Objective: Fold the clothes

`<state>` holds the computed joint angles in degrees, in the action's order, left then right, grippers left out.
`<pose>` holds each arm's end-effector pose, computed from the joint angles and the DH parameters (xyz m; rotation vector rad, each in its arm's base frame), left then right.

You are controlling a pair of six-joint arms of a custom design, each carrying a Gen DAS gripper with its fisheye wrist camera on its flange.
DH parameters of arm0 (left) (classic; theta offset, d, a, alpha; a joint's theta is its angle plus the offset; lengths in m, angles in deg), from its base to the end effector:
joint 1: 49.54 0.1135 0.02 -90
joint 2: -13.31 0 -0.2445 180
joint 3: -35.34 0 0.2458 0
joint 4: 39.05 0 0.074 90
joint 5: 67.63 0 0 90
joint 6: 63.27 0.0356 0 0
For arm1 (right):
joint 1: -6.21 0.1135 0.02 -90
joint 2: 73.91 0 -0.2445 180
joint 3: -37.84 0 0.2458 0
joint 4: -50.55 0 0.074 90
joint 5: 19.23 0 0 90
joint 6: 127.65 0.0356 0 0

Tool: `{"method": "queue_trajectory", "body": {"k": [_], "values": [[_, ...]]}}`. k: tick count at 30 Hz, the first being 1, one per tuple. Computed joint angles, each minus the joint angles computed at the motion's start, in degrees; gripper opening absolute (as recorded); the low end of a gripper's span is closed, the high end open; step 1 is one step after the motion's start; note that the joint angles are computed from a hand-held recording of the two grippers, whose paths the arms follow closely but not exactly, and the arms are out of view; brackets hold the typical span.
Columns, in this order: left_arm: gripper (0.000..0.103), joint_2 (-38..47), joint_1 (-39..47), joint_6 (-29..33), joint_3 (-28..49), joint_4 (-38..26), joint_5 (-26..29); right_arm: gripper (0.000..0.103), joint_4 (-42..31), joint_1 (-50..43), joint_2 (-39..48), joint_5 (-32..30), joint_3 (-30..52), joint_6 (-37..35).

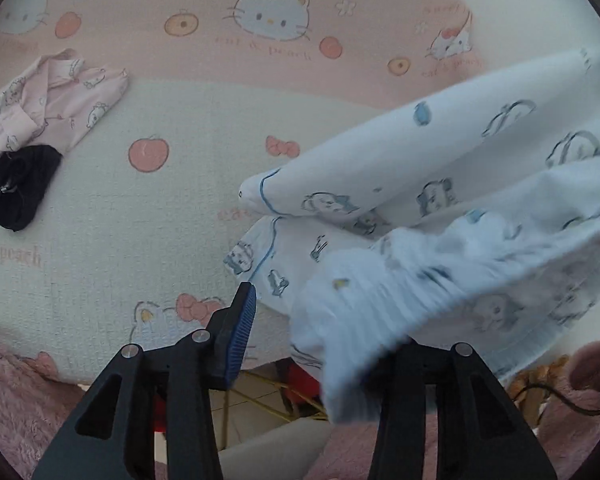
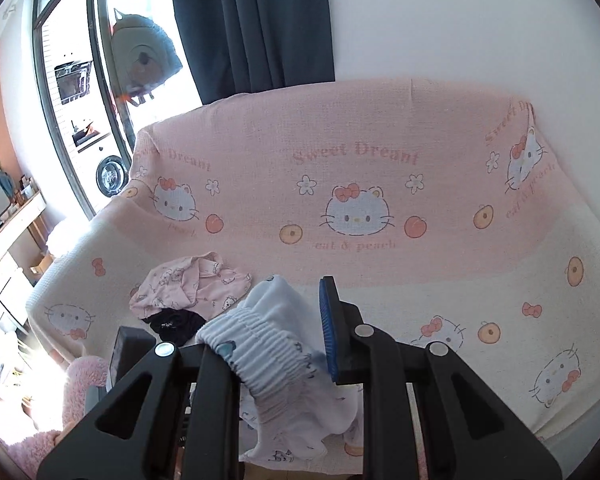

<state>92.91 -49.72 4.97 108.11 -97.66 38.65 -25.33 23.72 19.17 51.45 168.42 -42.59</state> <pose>0.2648 -0.0108 0.2264 -0.4280 2.7004 -0.4969 0.2945 0.1053 0.4405 -0.6154 2.1561 0.4964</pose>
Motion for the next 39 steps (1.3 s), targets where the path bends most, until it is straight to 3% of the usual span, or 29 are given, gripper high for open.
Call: {"method": "queue_trajectory", "body": {"k": [2,3,4,5,6,10,12,15,18,20,21,24,25,28,32,34,36,39], "values": [[0.044,0.74,-1.31,0.71,-0.63,-0.35,0.16,0.018,-0.17,-0.63,0.76,-0.97,0.65,-0.36],[0.031,-0.33,-1.58,0.98,-1.25,-0.01,0.38,0.018,-0.01,-0.75,0.52,-0.56,0.37,-0.82],[0.002,-1.41,-1.88,2.34,-0.69,-0.97,-0.80,0.018,0.17,-0.88,0.26,-0.14,0.05,-1.27],[0.001,-2.78,-1.99,3.66,0.96,-2.36,-3.88,0.018,0.50,-0.89,-0.06,0.85,-0.42,-1.92],[0.001,-4.15,-0.85,5.26,3.70,-4.04,-6.44,0.018,1.46,-0.45,-0.65,4.07,-1.52,-3.33],[0.001,-7.33,10.81,11.34,20.44,-11.65,-3.75,0.018,5.55,-1.31,-1.40,14.77,-6.14,-9.60],[0.001,-8.29,14.38,15.69,27.65,-14.16,-1.48,0.024,2.67,-5.45,0.87,11.03,-6.26,-9.14],[0.001,-9.14,9.92,18.08,32.78,-16.29,-6.47,0.028,-1.70,-10.08,1.99,1.90,-7.52,-8.25],[0.001,-10.68,6.12,19.18,30.42,-15.39,-11.77,0.025,-2.21,-9.59,-2.01,-5.07,-10.13,-9.66],[0.001,-9.79,8.70,17.55,26.99,-15.79,-9.19,0.025,-6.88,-12.12,0.81,-16.20,-6.57,-9.47],[0.001,-9.42,10.60,17.42,24.51,-15.70,-7.90,0.025,-7.30,-12.32,1.27,-16.57,-7.17,-9.27],[0.001,-4.35,14.75,18.25,20.26,-14.60,-7.39,0.025,-3.47,-9.35,2.03,-4.26,-11.54,-9.57],[0.001,-1.64,15.73,18.58,19.89,-14.29,-7.92,0.025,-3.00,-8.76,4.07,-3.37,-10.98,-9.41],[0.001,1.35,13.52,19.45,28.41,-14.26,-11.69,0.025,-3.92,-5.32,11.69,0.08,-3.90,-6.57],[0.001,1.07,12.14,22.63,40.21,-13.93,-14.03,0.024,1.49,-4.13,8.32,-1.20,1.19,-2.51],[0.001,0.88,13.57,24.16,42.89,-14.60,-12.19,0.024,2.35,-5.18,6.77,-2.53,3.46,-0.18],[0.001,-1.37,13.58,24.76,36.75,-14.32,-11.01,0.026,1.83,-6.12,5.33,-2.60,2.63,-0.53],[0.001,-3.60,12.20,24.78,22.99,-13.10,-10.35,0.028,1.03,-5.43,1.17,1.00,-9.79,-5.47]]}}
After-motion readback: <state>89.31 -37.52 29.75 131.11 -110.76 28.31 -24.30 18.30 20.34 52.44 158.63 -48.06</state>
